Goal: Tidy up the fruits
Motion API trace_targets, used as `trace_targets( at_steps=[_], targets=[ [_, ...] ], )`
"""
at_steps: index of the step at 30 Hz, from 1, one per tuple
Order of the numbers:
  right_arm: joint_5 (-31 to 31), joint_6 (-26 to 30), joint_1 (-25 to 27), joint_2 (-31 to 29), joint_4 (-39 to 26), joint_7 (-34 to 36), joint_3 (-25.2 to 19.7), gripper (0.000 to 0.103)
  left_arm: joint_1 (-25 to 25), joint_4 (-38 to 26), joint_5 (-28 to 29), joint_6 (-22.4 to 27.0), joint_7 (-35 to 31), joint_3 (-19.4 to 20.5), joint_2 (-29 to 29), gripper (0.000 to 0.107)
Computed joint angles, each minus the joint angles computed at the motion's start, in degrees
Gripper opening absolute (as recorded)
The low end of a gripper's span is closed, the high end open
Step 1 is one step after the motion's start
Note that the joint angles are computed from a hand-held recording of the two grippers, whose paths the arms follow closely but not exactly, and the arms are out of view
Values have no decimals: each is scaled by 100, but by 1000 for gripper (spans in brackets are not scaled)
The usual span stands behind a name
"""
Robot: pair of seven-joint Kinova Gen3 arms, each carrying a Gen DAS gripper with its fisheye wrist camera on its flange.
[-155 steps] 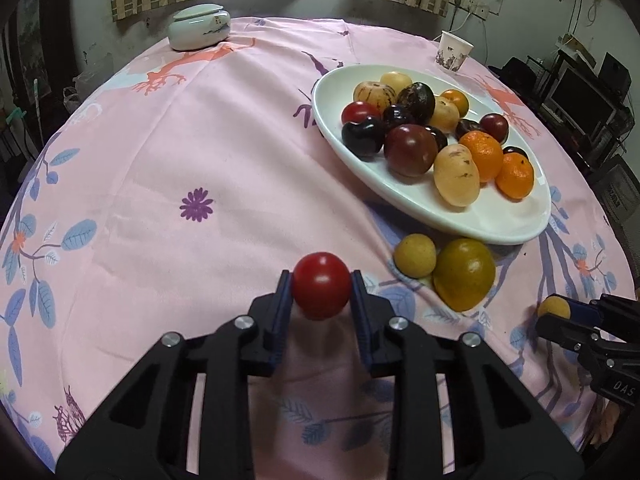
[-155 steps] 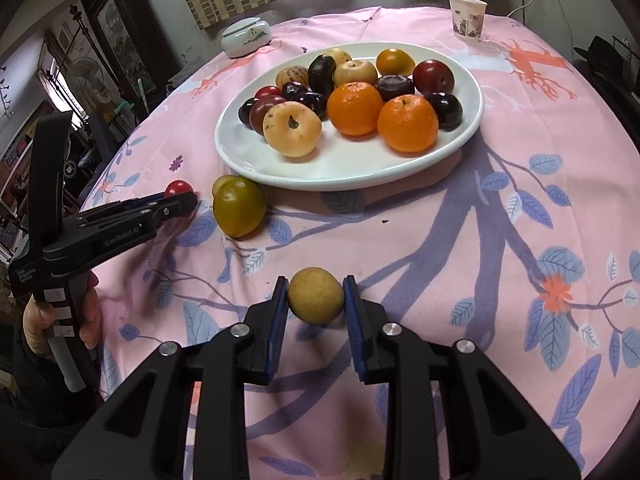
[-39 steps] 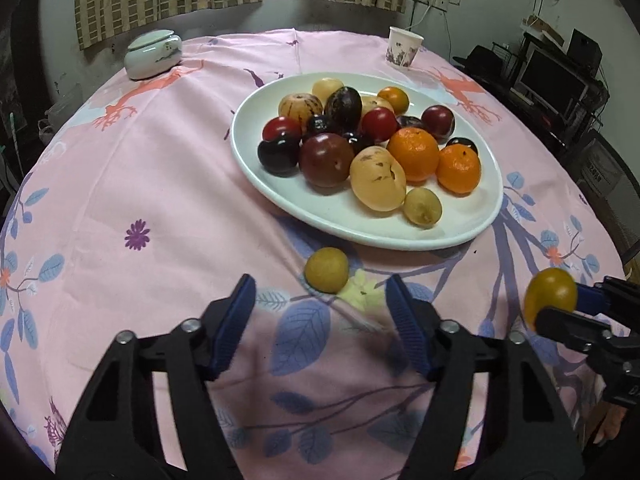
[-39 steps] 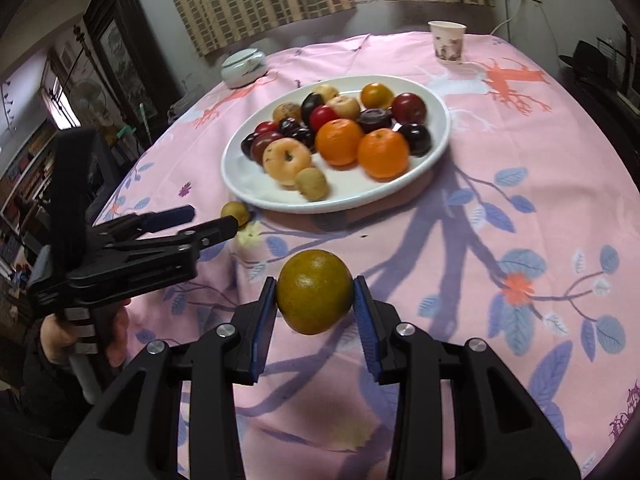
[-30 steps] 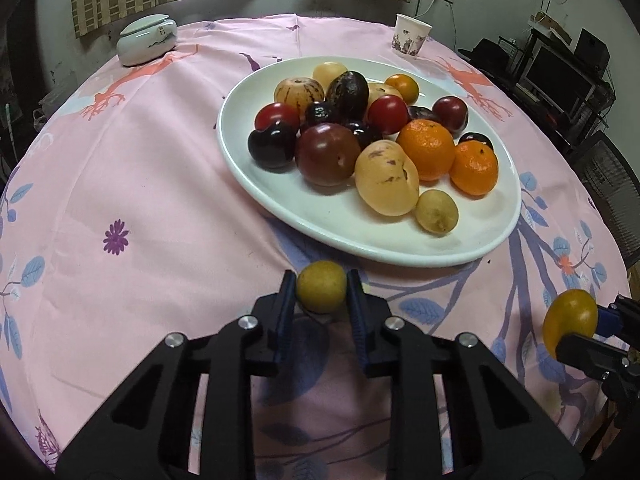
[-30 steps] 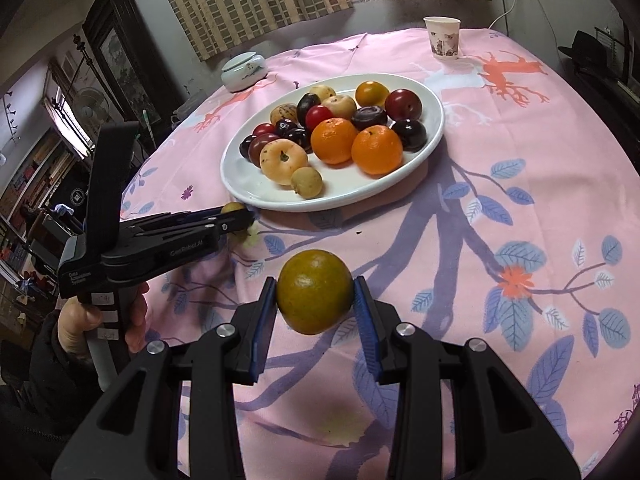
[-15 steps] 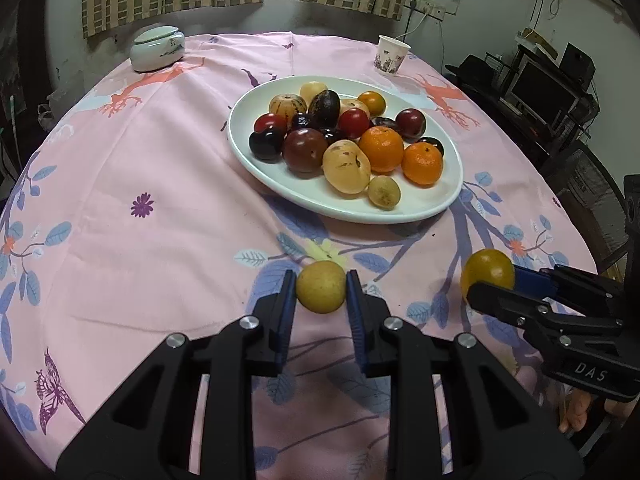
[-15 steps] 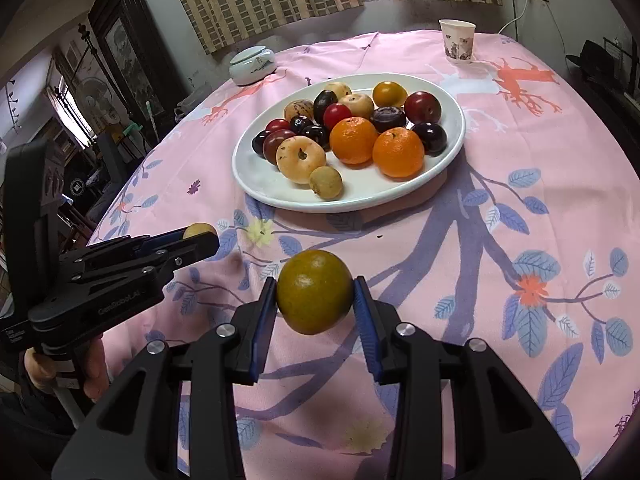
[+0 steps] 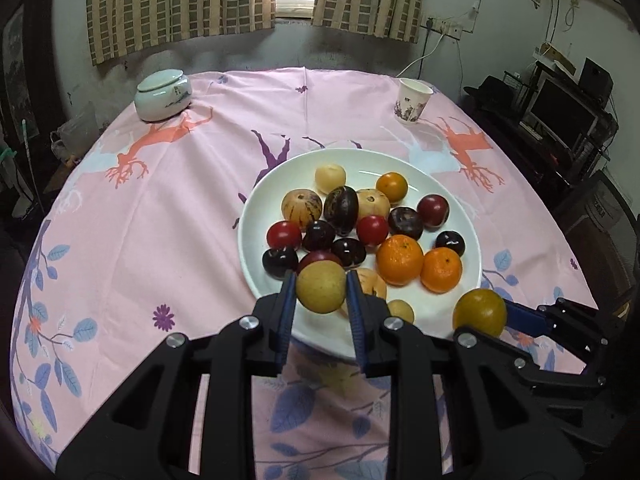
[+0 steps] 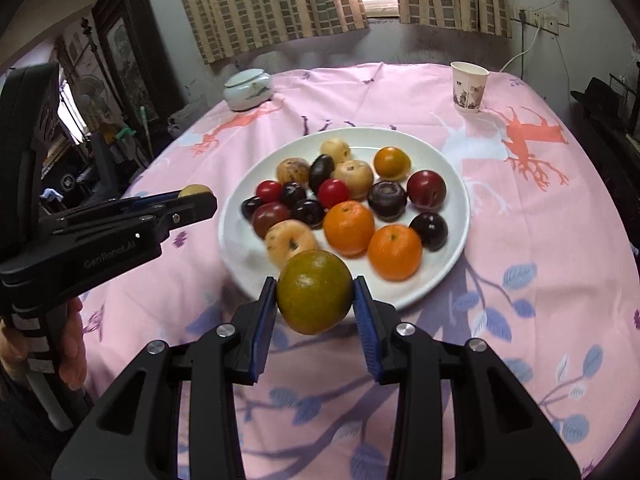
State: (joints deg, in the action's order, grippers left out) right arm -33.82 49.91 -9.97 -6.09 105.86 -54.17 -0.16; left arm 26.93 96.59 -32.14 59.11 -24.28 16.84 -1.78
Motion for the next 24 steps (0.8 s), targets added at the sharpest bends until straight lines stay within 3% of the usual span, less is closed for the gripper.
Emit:
trace_targets(
  at_steps=[3,11,13,15,16,20,23,24],
  targets=[
    [403,-244,-48,196,-65,-430,-182,38,-80,27,259,-251,-144,-124,113,25],
    [394,-195,-10,439,-181,-461,-208,39,-96,68,394,-376,-240,-269,268,26],
    [507,-182,-7,485,-236,-644,-250,46,-101,44,405,-338,-264,-303,314,28],
    [592,-305,-13,408,-193,-761,-286,66,-79,28,336,-319,-221,-320,338,49],
    [591,-467,-19,296,-98,-752,-293,67,-38,47,191,-301,-87,-307,328,59],
    [613,-592,-56,14,21,-723,-196,70,14,45,52,-281,23,-284,217,71],
    [737,-605,-66,-165,121,-858,-152,84,49,122,-107,-243,291,-166,53,87],
    [800,-685,-84,-254,198,-894,-161,93,78,144,-205,-169,437,-88,2,91]
  ],
)
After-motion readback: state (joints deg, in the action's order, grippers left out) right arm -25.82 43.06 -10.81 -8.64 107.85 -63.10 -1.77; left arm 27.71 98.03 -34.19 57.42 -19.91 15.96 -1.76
